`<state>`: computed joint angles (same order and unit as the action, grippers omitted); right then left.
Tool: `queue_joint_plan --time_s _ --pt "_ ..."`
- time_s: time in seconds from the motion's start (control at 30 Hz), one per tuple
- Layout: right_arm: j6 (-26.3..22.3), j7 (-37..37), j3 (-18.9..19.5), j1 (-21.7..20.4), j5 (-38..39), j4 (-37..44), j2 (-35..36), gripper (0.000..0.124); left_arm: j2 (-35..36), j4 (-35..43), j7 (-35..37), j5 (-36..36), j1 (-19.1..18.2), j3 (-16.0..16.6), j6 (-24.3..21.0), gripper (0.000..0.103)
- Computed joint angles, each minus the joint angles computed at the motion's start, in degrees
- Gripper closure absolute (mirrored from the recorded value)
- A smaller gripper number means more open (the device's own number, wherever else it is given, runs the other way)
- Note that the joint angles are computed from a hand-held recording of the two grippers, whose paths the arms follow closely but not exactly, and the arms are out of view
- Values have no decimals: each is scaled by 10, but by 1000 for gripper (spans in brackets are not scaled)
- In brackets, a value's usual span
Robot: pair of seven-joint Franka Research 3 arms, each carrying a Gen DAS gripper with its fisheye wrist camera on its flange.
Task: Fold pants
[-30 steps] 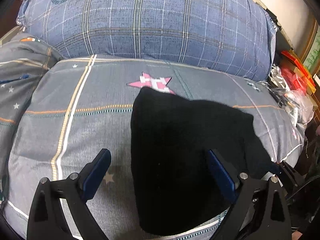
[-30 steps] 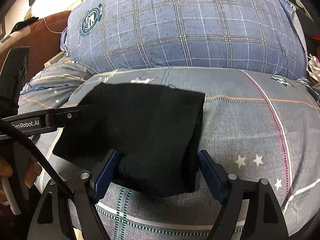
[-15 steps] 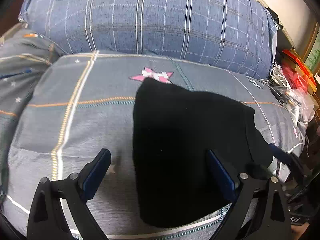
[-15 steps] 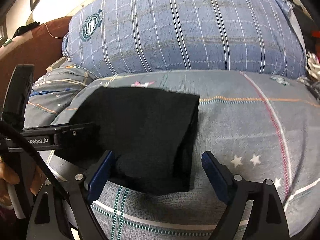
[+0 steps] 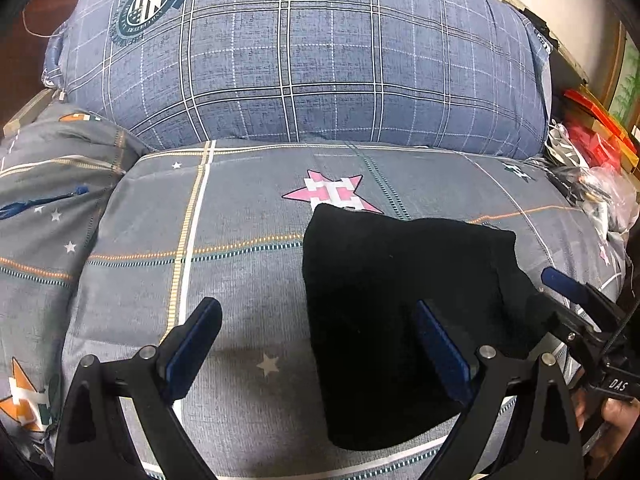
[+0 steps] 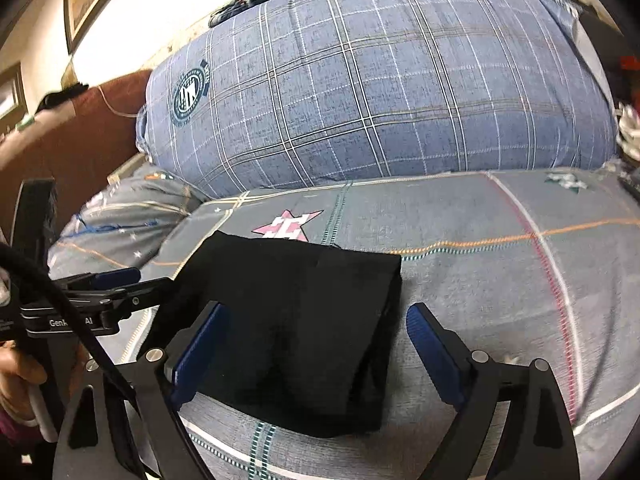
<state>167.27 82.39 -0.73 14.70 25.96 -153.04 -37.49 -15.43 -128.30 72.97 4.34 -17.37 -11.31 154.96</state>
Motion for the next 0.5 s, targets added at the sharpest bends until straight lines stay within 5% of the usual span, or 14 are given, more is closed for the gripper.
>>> queue_joint_plan --time_s 0.13,0.5 --pt "-15 24 25 -34 -25 -1 3 29 7 -7 -23 6 5 -4 30 7" --pt "-25 29 4 -19 -20 2 20 28 21 -12 38 -88 -20 25 39 7"
